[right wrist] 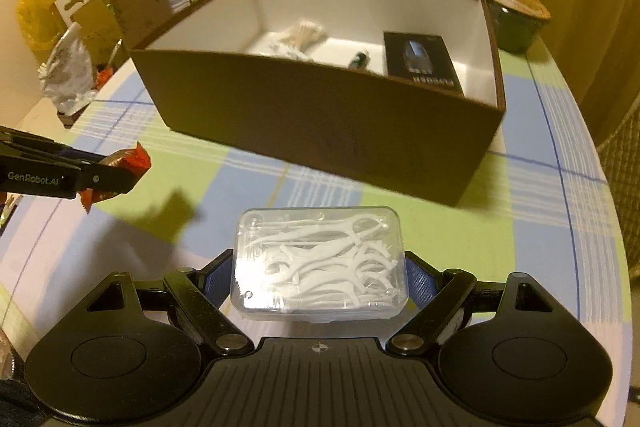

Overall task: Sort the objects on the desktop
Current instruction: 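Lift and carry the candy packet and floss box over the box with both grippers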

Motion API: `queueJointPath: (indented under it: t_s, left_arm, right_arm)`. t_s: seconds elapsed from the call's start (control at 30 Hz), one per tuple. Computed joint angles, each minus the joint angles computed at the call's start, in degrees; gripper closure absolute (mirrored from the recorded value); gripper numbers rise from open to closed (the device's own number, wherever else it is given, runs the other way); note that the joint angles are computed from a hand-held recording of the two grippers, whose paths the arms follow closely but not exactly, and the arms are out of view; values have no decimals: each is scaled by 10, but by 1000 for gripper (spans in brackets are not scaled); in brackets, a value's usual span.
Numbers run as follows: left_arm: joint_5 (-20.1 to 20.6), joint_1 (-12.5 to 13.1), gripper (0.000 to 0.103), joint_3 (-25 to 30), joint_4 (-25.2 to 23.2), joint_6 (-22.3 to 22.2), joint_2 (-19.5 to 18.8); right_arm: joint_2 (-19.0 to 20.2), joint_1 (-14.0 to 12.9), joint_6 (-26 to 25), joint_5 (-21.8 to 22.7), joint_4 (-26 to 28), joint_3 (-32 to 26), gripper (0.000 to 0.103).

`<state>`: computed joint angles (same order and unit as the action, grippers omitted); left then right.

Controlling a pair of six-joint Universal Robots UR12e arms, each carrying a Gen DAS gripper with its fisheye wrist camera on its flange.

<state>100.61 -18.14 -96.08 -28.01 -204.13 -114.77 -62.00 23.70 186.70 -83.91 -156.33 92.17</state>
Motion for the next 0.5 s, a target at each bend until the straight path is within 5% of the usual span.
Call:
queueJointPath:
  t_s: [0.5]
  left_arm:
    - [7,2,72,14,39,20,1]
  right_arm:
    - [1,-11,-4,34,-24,-22,21]
